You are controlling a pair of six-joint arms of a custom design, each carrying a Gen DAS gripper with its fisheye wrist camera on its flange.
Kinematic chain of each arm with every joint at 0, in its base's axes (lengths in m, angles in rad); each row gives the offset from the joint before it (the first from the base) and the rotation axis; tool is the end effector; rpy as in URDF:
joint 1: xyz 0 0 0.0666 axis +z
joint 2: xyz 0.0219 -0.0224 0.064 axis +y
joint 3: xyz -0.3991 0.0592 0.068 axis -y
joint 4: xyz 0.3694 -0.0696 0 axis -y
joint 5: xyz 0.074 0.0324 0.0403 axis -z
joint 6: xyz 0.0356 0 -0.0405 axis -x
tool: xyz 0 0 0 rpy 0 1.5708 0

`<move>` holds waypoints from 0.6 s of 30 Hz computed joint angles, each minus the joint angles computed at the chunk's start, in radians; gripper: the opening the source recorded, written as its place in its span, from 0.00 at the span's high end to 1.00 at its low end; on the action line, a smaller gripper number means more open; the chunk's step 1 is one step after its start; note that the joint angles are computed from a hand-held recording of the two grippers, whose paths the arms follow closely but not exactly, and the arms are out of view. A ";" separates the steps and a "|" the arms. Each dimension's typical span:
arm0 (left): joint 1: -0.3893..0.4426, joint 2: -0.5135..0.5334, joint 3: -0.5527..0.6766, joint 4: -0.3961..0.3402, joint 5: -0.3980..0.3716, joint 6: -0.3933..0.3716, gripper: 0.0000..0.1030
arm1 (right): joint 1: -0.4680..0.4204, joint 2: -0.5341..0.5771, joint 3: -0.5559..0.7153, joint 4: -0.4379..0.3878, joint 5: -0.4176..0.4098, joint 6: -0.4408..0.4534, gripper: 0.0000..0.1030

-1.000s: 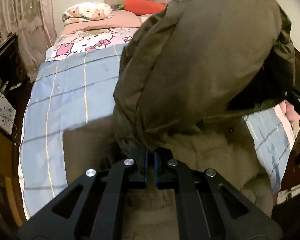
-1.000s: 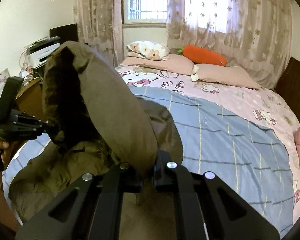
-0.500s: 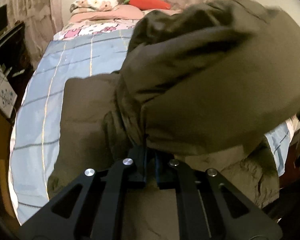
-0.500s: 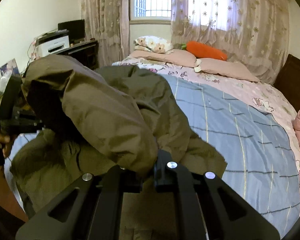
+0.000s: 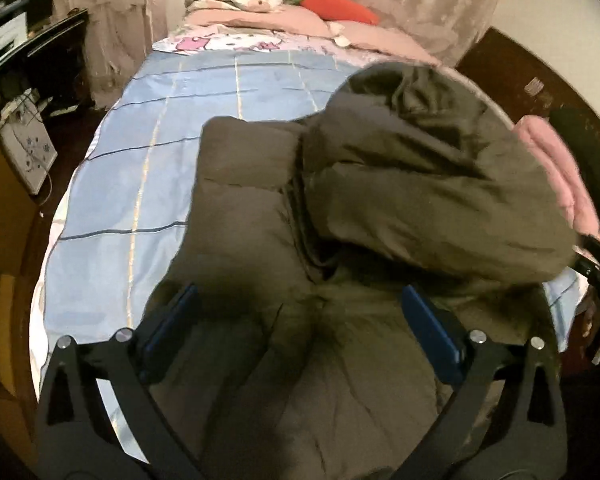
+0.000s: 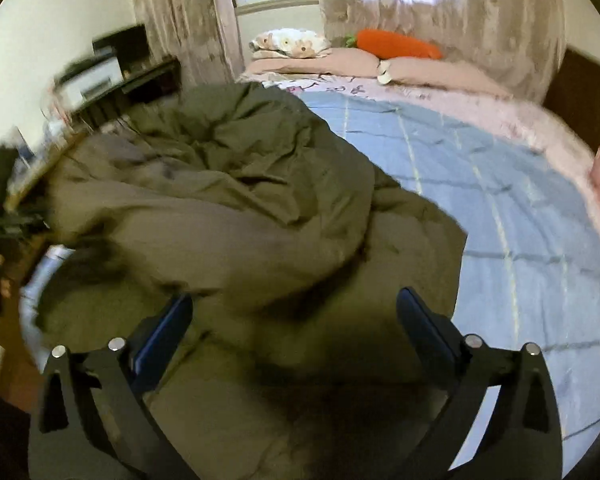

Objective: Fold large clothes

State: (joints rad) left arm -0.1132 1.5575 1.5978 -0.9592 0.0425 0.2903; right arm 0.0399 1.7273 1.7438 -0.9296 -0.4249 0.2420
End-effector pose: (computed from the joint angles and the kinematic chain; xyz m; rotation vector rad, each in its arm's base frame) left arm 0.5165 -0.0606 0.4582 -0.2034 2.4940 -0.2216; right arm 0.5845 0.0376 0.4360 -0.5152 2.3658 0.4351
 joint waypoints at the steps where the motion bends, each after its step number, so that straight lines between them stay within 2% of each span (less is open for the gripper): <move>1: 0.003 -0.019 -0.009 0.012 -0.005 0.021 0.02 | -0.016 -0.008 0.014 -0.018 -0.024 -0.038 0.01; 4: 0.002 -0.074 -0.003 0.042 -0.034 0.082 0.02 | -0.025 -0.031 0.051 0.002 -0.032 -0.152 0.01; 6: -0.043 -0.075 0.045 0.065 -0.133 0.061 0.02 | 0.005 -0.025 0.093 0.004 0.006 -0.168 0.01; 7: -0.080 -0.048 0.100 0.064 -0.190 0.015 0.02 | 0.031 -0.010 0.126 -0.011 0.042 -0.168 0.01; 10: -0.153 0.074 0.268 -0.022 -0.261 -0.111 0.02 | 0.108 0.063 0.228 -0.052 0.203 -0.183 0.01; 12: -0.189 0.190 0.391 -0.070 -0.308 -0.163 0.02 | 0.136 0.114 0.269 -0.059 0.257 -0.197 0.01; 15: -0.200 0.337 0.531 -0.172 -0.314 -0.160 0.02 | 0.168 0.209 0.323 -0.095 0.360 -0.202 0.01; 18: -0.196 0.450 0.612 -0.252 -0.326 -0.127 0.02 | 0.168 0.292 0.375 -0.136 0.391 -0.217 0.01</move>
State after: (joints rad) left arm -0.3090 2.0074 2.2103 -1.2112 -0.2840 0.1634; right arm 0.2077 2.0191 2.1188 -1.0660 -0.0344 0.0251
